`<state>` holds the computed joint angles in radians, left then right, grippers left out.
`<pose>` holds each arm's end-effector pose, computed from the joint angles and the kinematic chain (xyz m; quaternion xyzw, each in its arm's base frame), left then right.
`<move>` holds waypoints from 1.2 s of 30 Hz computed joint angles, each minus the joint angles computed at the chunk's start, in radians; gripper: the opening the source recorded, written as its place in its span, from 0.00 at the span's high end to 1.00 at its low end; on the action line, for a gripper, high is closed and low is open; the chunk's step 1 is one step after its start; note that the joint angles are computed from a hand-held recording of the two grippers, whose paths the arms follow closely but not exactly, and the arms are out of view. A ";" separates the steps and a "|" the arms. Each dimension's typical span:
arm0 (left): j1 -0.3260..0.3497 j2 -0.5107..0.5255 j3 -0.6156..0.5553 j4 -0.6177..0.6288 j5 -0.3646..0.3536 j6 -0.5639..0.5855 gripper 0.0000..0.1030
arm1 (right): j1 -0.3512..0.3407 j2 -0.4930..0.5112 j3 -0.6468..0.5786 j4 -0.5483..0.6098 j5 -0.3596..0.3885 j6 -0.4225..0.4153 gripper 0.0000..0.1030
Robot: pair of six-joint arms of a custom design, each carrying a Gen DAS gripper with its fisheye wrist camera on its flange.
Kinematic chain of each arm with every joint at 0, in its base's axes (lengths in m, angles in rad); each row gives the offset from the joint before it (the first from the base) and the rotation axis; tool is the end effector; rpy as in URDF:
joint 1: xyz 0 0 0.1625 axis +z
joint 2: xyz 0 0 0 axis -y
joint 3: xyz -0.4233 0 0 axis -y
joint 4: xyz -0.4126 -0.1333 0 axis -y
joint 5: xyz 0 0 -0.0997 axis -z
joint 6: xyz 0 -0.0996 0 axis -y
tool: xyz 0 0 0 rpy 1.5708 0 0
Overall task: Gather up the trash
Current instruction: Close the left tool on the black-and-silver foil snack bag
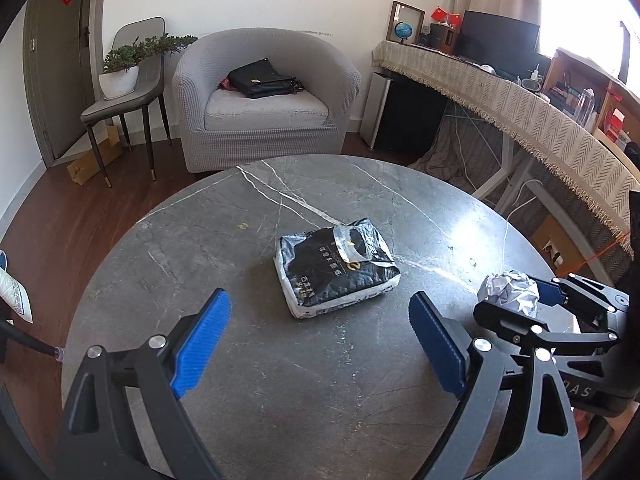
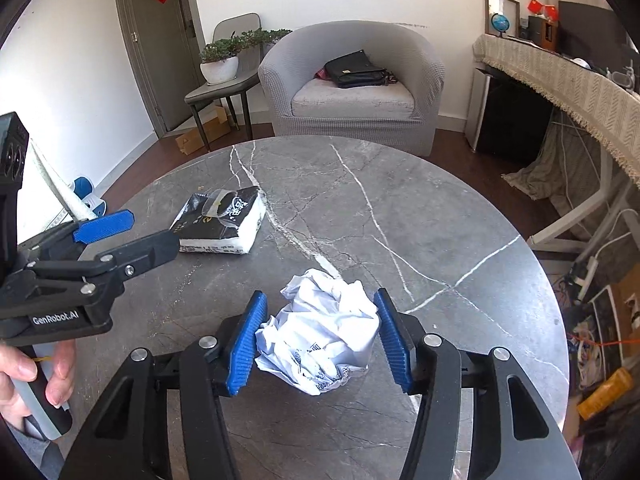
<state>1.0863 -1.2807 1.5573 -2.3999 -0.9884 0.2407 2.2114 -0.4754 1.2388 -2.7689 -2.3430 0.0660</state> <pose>-0.1347 -0.6597 0.4370 0.2537 0.8894 -0.2929 0.2424 0.5263 -0.5992 0.0483 0.1785 -0.8905 0.3147 0.2759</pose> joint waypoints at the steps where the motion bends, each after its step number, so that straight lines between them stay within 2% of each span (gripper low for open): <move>1: 0.000 0.004 0.004 0.006 -0.002 -0.009 0.10 | -0.002 -0.011 0.016 -0.016 0.002 0.000 0.46; 4: -0.005 0.019 0.000 0.031 0.013 -0.056 0.10 | -0.011 -0.041 0.056 -0.043 0.017 0.008 0.46; 8: -0.022 0.040 0.000 -0.013 0.082 -0.061 0.09 | -0.020 -0.062 0.084 -0.063 0.051 0.022 0.46; 14: -0.021 0.101 -0.091 0.087 0.134 -0.155 0.09 | -0.021 -0.082 0.112 -0.080 0.066 0.008 0.46; 19: -0.029 0.144 -0.133 0.122 0.176 -0.153 0.09 | -0.028 -0.104 0.140 -0.086 0.071 0.017 0.46; 24: -0.023 0.178 -0.184 0.207 0.180 -0.237 0.09 | -0.034 -0.122 0.162 -0.102 0.072 0.023 0.46; 28: -0.022 0.194 -0.204 0.222 0.195 -0.306 0.08 | -0.037 -0.130 0.173 -0.113 0.080 0.030 0.46; 33: -0.028 0.221 -0.228 0.240 0.221 -0.313 0.08 | -0.034 -0.126 0.167 -0.119 0.091 0.026 0.46; 36: -0.032 0.217 -0.209 0.210 0.237 -0.289 0.09 | -0.034 -0.123 0.163 -0.115 0.094 0.022 0.46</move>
<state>1.0546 -1.0639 1.3486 -2.1901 -0.7518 -0.0480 2.1776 -0.5985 1.4013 -2.8834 -2.2487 0.0884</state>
